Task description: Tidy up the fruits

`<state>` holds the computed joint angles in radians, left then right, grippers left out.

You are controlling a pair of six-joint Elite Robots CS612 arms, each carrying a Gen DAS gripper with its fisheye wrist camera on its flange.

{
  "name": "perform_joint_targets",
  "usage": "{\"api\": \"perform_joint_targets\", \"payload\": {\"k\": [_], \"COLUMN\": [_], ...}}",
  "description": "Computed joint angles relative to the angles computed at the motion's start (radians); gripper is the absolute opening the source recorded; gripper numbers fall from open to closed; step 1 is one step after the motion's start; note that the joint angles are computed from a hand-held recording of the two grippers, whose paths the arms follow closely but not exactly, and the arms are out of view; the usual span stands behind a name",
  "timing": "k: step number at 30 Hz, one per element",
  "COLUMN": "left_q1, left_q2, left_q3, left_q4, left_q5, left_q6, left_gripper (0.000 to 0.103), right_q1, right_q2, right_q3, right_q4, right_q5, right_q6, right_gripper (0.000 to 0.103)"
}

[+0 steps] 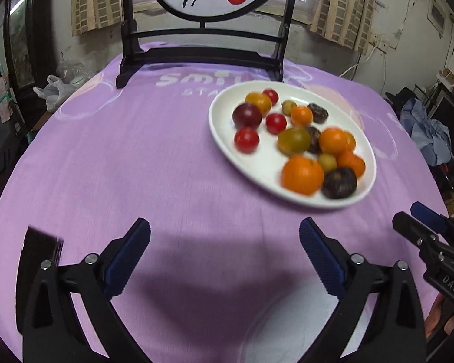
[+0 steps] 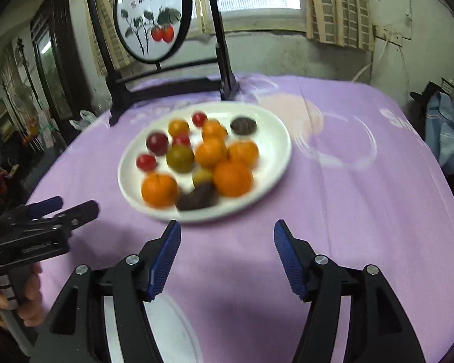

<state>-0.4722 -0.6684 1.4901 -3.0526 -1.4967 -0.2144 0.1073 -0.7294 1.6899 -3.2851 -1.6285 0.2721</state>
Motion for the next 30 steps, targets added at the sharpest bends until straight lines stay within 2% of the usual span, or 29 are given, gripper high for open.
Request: {"api": "perform_joint_targets", "payload": {"k": [3, 10, 13, 17, 19, 25, 29, 30], "left_q1": [-0.007, -0.021, -0.022, -0.021, -0.022, -0.021, -0.019, -0.019], "left_q2": [-0.021, -0.059, -0.067, -0.068, -0.063, -0.042, -0.037, -0.037], "left_q3": [0.056, 0.157, 0.176, 0.181, 0.177, 0.173, 0.169, 0.169], "left_q4": [-0.037, -0.153, -0.183, -0.188, -0.191, -0.217, -0.207, -0.204], "left_q5": [0.008, 0.033, 0.022, 0.001, 0.001, 0.007, -0.004, -0.008], "left_q6": [0.011, 0.049, 0.052, 0.043, 0.045, 0.036, 0.037, 0.041], "left_gripper": [0.097, 0.097, 0.097, 0.097, 0.097, 0.097, 0.097, 0.097], "right_q1": [0.003, 0.033, 0.044, 0.046, 0.044, 0.057, 0.063, 0.066], "right_q2": [-0.013, -0.032, -0.029, -0.025, -0.021, -0.010, -0.008, -0.006], "right_q3": [0.040, 0.097, 0.108, 0.120, 0.125, 0.121, 0.120, 0.121], "right_q4": [-0.035, -0.111, -0.137, -0.159, -0.162, -0.134, -0.140, -0.155], "right_q5": [0.000, -0.059, -0.078, -0.069, -0.056, -0.098, -0.119, -0.129], "right_q6": [0.041, 0.034, 0.025, 0.037, 0.049, 0.016, 0.006, -0.001], "right_gripper": [0.074, 0.078, 0.079, 0.079, 0.083, 0.085, 0.092, 0.096]}}
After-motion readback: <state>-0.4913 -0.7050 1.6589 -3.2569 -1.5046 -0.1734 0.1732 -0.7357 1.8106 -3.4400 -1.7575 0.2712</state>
